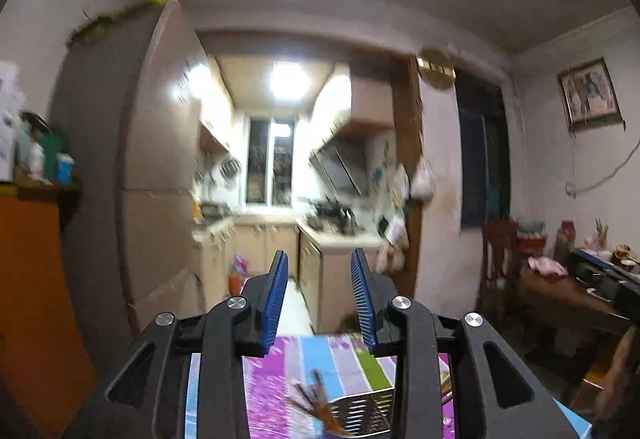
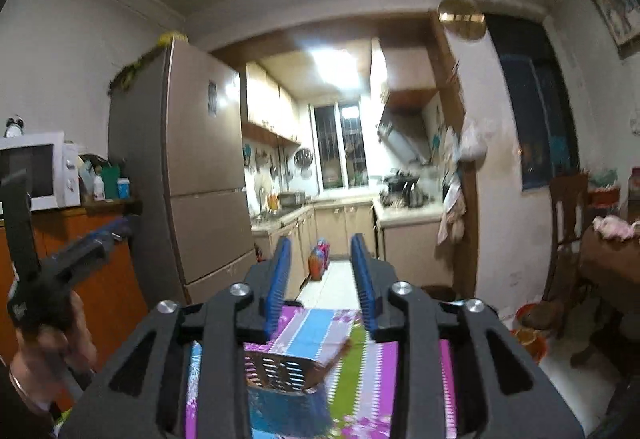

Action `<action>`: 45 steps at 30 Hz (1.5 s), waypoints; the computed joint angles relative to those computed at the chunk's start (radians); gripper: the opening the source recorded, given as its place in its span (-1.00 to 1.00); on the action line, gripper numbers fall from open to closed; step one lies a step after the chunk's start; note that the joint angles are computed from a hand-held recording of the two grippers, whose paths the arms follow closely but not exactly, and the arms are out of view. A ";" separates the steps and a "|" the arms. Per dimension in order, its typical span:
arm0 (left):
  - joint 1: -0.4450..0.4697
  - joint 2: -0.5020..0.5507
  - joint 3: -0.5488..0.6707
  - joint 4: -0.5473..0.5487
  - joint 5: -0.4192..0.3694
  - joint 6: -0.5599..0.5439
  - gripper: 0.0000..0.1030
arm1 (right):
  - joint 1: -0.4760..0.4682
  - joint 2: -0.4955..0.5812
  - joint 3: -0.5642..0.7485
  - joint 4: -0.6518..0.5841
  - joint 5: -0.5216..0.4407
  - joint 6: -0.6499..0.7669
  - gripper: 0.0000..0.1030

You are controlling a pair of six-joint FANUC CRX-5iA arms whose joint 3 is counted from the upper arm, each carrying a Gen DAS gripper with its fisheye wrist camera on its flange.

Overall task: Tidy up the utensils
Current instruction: 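Lower the chopstick into the blue holder and open the left tool while the right tool does likewise, then move both open tools down to the last chopsticks on the cloth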

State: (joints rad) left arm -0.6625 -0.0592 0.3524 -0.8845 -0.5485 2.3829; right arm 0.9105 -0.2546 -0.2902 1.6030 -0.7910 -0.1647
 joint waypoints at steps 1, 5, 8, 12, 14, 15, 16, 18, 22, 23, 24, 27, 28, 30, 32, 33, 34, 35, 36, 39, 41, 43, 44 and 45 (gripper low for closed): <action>-0.034 -0.049 -0.036 -0.059 -0.021 0.030 -0.36 | 0.040 -0.046 -0.037 0.007 -0.055 0.009 -0.20; -0.133 -0.204 -0.184 -0.095 -0.086 -0.050 -0.35 | 0.251 -0.182 -0.160 -0.018 -0.321 0.129 0.06; -0.232 -0.281 -0.277 -0.100 -0.209 -0.122 -0.35 | 0.455 -0.229 -0.233 -0.075 -0.594 0.194 0.09; -0.334 -0.328 -0.401 -0.043 -0.339 -0.139 -0.36 | 0.674 -0.231 -0.304 -0.214 -0.899 0.169 0.10; -0.455 -0.309 -0.445 -0.115 -0.465 -0.075 -0.36 | 0.739 -0.226 -0.324 -0.302 -0.967 0.121 0.10; -0.467 -0.307 -0.465 -0.103 -0.476 -0.063 -0.36 | 0.773 -0.224 -0.331 -0.355 -0.994 0.083 0.10; -0.468 -0.306 -0.497 -0.062 -0.473 -0.039 -0.36 | 0.794 -0.224 -0.337 -0.402 -1.001 0.051 0.10; -0.496 -0.286 -0.524 -0.044 -0.501 0.003 -0.36 | 0.835 -0.225 -0.357 -0.490 -0.980 -0.020 0.10; -0.531 -0.241 -0.565 -0.011 -0.538 0.097 -0.36 | 0.871 -0.201 -0.395 -0.571 -0.905 -0.097 -0.14; -0.544 -0.231 -0.568 -0.018 -0.543 0.120 -0.36 | 0.874 -0.183 -0.396 -0.586 -0.897 -0.104 -0.19; -0.559 -0.221 -0.569 -0.030 -0.553 0.147 -0.36 | 0.876 -0.163 -0.401 -0.597 -0.883 -0.115 -0.20; -0.570 -0.172 -0.552 -0.040 -0.562 0.196 -0.36 | 0.901 -0.131 -0.416 -0.619 -0.863 -0.167 -0.37; -0.571 -0.160 -0.551 -0.039 -0.566 0.209 -0.36 | 0.898 -0.128 -0.419 -0.620 -0.851 -0.175 -0.37; -0.576 -0.136 -0.540 -0.050 -0.589 0.230 -0.37 | 0.898 -0.128 -0.429 -0.626 -0.831 -0.188 -0.44; -0.587 -0.129 -0.539 -0.069 -0.600 0.250 -0.38 | 0.891 -0.115 -0.428 -0.629 -0.820 -0.192 -0.44; -0.594 -0.124 -0.537 -0.084 -0.610 0.261 -0.39 | 0.900 -0.117 -0.432 -0.632 -0.825 -0.199 -0.44; -0.601 -0.117 -0.532 -0.096 -0.622 0.269 -0.46 | 0.900 -0.116 -0.433 -0.631 -0.826 -0.202 -0.44; -0.606 -0.112 -0.530 -0.106 -0.633 0.278 -0.49 | 0.899 -0.116 -0.436 -0.630 -0.824 -0.207 -0.44; -0.607 -0.112 -0.533 -0.114 -0.633 0.292 -0.50 | 0.896 -0.117 -0.438 -0.631 -0.818 -0.208 -0.44; -0.608 -0.110 -0.532 -0.118 -0.631 0.297 -0.55 | 0.892 -0.118 -0.441 -0.642 -0.824 -0.223 -0.44; -0.610 -0.108 -0.531 -0.123 -0.630 0.303 -0.55 | 0.883 -0.124 -0.442 -0.654 -0.810 -0.224 -0.53; -0.614 -0.110 -0.533 -0.126 -0.630 0.307 -0.55 | 0.883 -0.129 -0.450 -0.656 -0.803 -0.231 -0.56; -0.613 -0.111 -0.535 -0.127 -0.628 0.308 -0.55 | 0.883 -0.130 -0.452 -0.654 -0.801 -0.231 -0.59; -0.612 -0.113 -0.536 -0.129 -0.625 0.311 -0.55 | 0.883 -0.133 -0.454 -0.653 -0.797 -0.232 -0.61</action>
